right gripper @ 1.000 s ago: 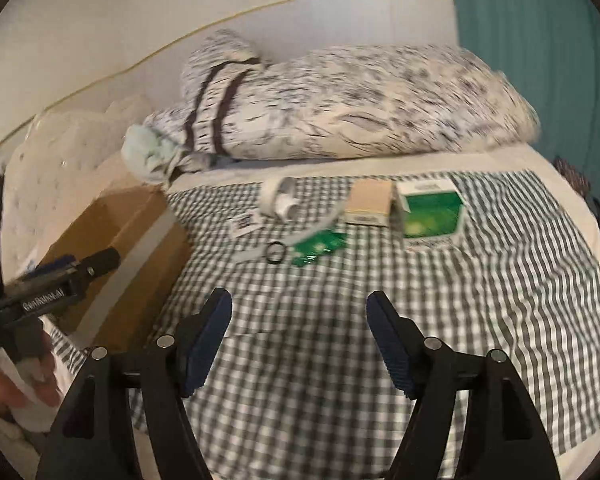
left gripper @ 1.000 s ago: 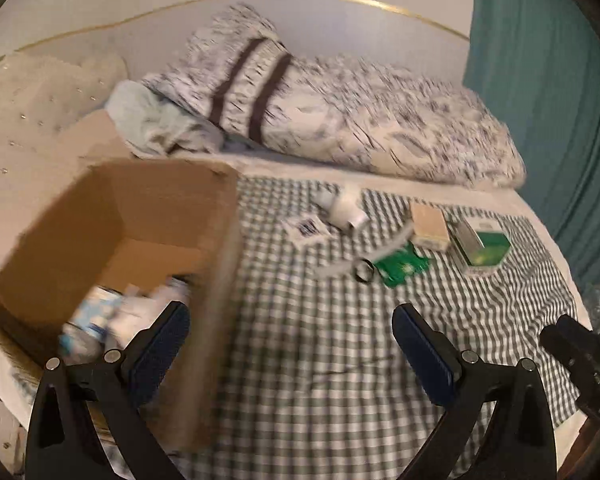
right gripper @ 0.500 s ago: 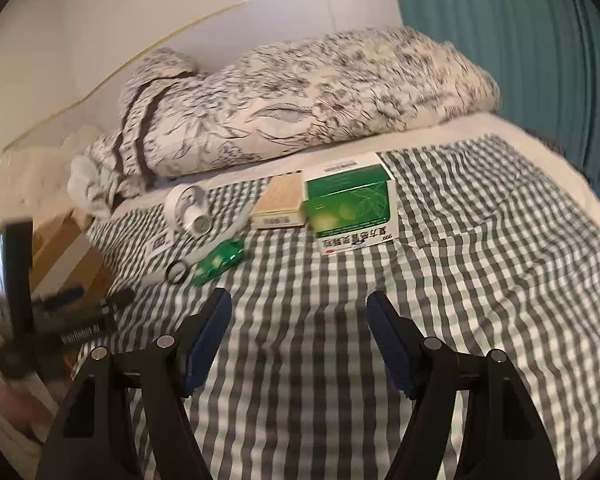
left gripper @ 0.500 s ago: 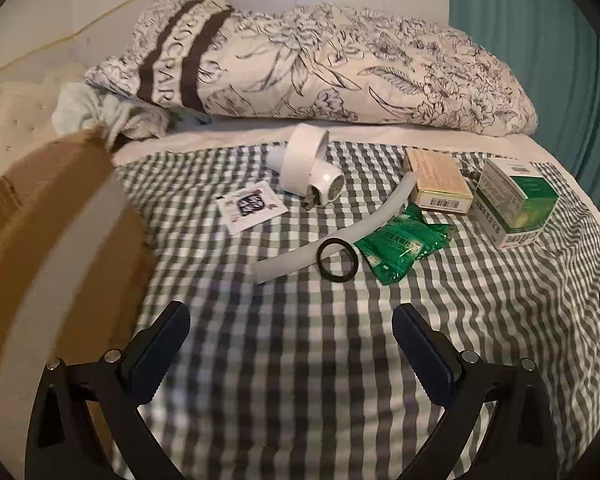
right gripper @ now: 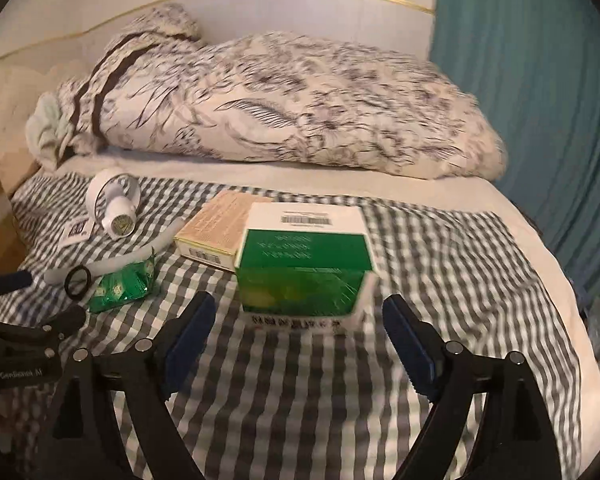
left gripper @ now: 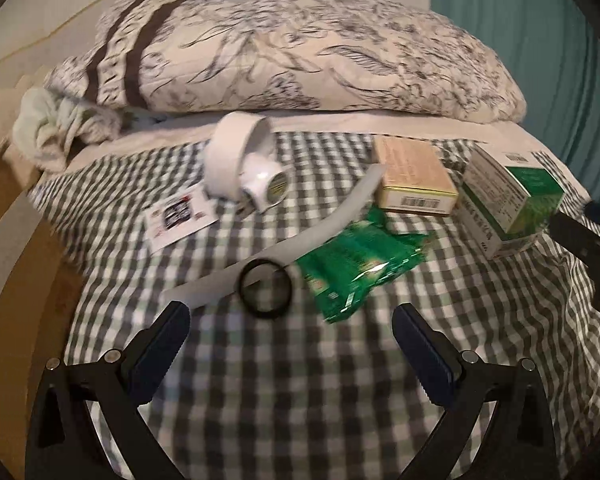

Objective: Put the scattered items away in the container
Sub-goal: 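Grasp the green-and-white medicine box with the right gripper while the left grasps the green foil packet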

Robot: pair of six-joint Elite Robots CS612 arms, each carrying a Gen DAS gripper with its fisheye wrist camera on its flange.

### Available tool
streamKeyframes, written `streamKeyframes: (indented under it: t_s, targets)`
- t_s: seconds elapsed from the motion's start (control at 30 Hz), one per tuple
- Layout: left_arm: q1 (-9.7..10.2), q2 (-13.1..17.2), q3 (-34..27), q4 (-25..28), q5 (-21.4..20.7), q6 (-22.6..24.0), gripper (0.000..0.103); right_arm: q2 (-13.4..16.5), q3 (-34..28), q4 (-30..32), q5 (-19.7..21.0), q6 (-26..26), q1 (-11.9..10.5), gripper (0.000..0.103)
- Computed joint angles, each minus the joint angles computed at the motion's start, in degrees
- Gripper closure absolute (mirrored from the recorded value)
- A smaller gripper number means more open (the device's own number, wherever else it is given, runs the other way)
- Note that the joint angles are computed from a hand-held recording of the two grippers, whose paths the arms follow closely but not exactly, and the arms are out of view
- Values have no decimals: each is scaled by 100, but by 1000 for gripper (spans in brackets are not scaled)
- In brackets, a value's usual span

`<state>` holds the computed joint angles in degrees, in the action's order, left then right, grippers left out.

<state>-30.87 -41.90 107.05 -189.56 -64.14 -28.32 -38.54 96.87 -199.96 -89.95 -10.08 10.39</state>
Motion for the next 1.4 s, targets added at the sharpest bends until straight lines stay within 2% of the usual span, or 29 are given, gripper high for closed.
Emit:
streamKeyframes:
  t_s: [0.13, 0.3, 0.5, 0.6, 0.63, 0.67, 0.8, 0.83, 0.93, 1.07, 1.1, 1.13, 1.2, 1.4]
  targets:
    - [-32, 110, -213, 169, 91, 151, 0, 149, -207, -35, -56, -217, 20, 17]
    - [-62, 215, -413, 234, 167, 207, 0, 302, -394, -200, -440, -379, 83, 16]
    - [-74, 430, -708, 76, 262, 493, 0, 350, -491, -274, -292, -332, 33, 10]
    - [-50, 581, -948, 620, 212, 571, 0, 386, -575, -220, -182, -220, 15, 8]
    - [-30, 623, -986, 693, 130, 562, 0, 397, -596, -208, -172, -183, 15, 7]
    - [-10, 651, -965, 526, 63, 537, 1, 414, -625, -173, -183, -144, 19, 7]
    - [40, 673, -892, 234, -36, 373, 22, 492, -743, 60, -152, -28, 7, 7]
    - [45, 672, -864, 160, -7, 318, 32, 515, -760, 55, -122, 34, -2, 7]
    - [51, 677, -793, -33, 108, 124, 47, 589, -811, -12, 63, 272, -50, 7]
    - [95, 647, -720, -212, 56, -88, 61, 622, -767, -162, 378, 731, -132, 11]
    - [91, 637, -704, -252, 69, -117, 68, 617, -738, -224, 436, 846, -147, 11]
    - [91, 626, -672, -348, 67, -117, 82, 608, -703, -282, 523, 981, -167, 12]
    - [76, 589, -580, -610, 52, 1, 83, 596, -620, -443, 662, 1287, -206, 12]
    - [-83, 286, -144, -935, 281, 278, 83, 426, -233, -711, 967, 1925, -287, 12]
